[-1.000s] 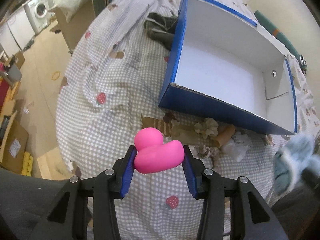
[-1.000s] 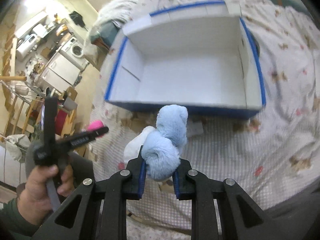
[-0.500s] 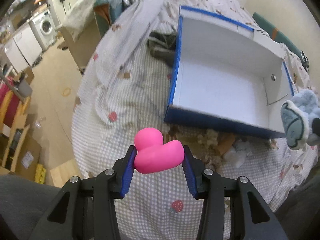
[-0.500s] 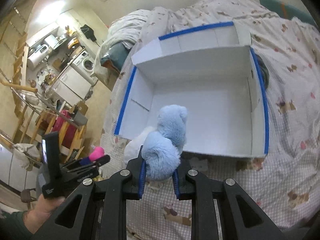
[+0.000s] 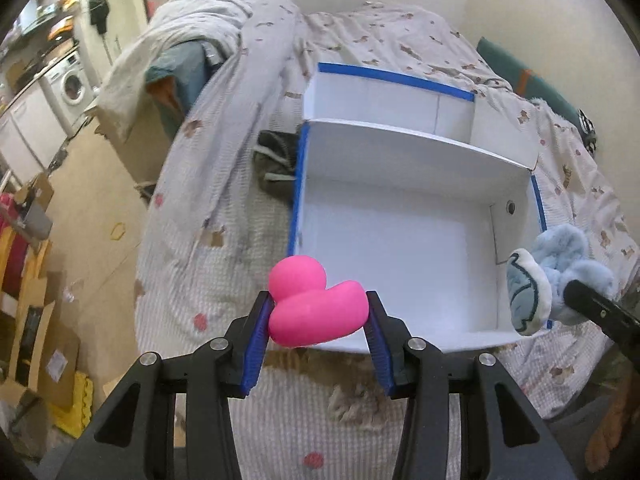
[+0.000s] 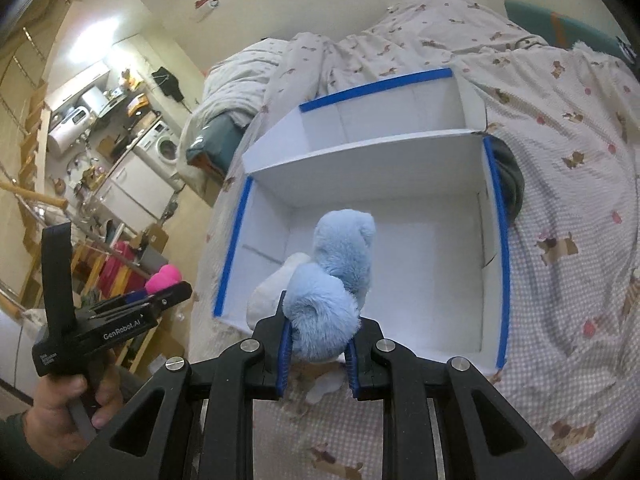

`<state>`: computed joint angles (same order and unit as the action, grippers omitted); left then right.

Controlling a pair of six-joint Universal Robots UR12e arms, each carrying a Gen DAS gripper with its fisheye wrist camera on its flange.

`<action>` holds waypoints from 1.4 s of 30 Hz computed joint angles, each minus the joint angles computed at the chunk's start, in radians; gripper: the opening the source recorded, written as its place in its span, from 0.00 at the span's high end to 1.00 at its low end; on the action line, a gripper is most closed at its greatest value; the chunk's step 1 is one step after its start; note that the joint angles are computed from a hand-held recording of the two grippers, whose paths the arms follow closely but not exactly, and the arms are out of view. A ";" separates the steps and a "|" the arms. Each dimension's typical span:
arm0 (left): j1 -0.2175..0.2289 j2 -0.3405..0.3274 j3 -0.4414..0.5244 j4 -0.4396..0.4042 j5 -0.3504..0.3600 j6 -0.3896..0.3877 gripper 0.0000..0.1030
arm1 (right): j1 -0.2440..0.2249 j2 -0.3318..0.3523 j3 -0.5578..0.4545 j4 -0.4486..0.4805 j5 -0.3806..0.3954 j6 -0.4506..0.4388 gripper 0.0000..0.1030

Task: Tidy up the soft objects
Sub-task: 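Carry the pink duck with the left gripper while the right gripper carries the blue plush into the box, then open the left gripper to drop the duck while the right gripper releases the plush in the box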

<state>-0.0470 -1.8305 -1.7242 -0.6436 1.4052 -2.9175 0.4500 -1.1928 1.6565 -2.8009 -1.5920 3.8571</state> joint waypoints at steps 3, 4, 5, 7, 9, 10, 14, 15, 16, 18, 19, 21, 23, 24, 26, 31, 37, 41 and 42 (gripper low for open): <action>-0.017 -0.037 0.030 -0.008 0.005 0.020 0.60 | -0.016 0.021 -0.022 0.028 0.002 0.006 0.77; -0.021 -0.048 0.039 -0.012 0.005 0.026 0.60 | -0.022 0.030 -0.028 0.033 0.008 0.013 0.77; -0.028 -0.061 0.049 -0.013 0.007 0.033 0.60 | -0.028 0.041 -0.036 0.043 0.013 0.017 0.77; -0.043 -0.089 0.073 -0.018 0.026 0.041 0.60 | -0.035 0.061 -0.054 0.067 0.018 0.017 0.77; -0.051 -0.105 0.086 -0.024 0.030 0.045 0.60 | -0.041 0.079 -0.069 0.089 0.026 0.015 0.77; -0.057 -0.117 0.096 -0.027 0.036 0.044 0.60 | -0.045 0.087 -0.075 0.097 0.031 0.016 0.77; -0.072 -0.149 0.118 -0.036 0.054 0.045 0.60 | -0.053 0.109 -0.088 0.127 0.040 0.021 0.77; -0.073 -0.153 0.118 -0.033 0.056 0.045 0.60 | -0.054 0.112 -0.090 0.132 0.044 0.026 0.77; -0.075 -0.158 0.118 -0.029 0.059 0.040 0.60 | -0.056 0.115 -0.090 0.133 0.047 0.027 0.77; -0.076 -0.166 0.117 -0.020 0.062 0.028 0.60 | -0.055 0.119 -0.090 0.139 0.047 0.027 0.77; -0.076 -0.171 0.116 -0.012 0.061 0.022 0.60 | -0.055 0.122 -0.091 0.147 0.047 0.030 0.77; -0.077 -0.177 0.112 0.002 0.062 0.025 0.60 | -0.056 0.127 -0.091 0.160 0.053 0.039 0.77; -0.079 -0.181 0.105 0.018 0.068 0.030 0.60 | -0.057 0.131 -0.093 0.181 0.060 0.043 0.77; -0.079 -0.182 0.104 0.017 0.066 0.028 0.60 | -0.057 0.134 -0.094 0.194 0.062 0.045 0.77; -0.078 -0.185 0.106 0.004 0.055 0.017 0.60 | -0.057 0.137 -0.099 0.217 0.067 0.050 0.77; -0.082 -0.188 0.102 -0.005 0.062 0.022 0.60 | -0.057 0.143 -0.101 0.242 0.076 0.065 0.77; -0.087 -0.193 0.101 -0.019 0.071 0.028 0.60 | -0.060 0.162 -0.133 0.288 0.081 0.069 0.77; -0.089 -0.196 0.102 -0.016 0.092 0.021 0.60 | -0.060 0.169 -0.147 0.310 0.067 0.079 0.77; -0.088 -0.196 0.102 -0.018 0.090 0.023 0.60 | -0.061 0.170 -0.149 0.313 0.064 0.080 0.77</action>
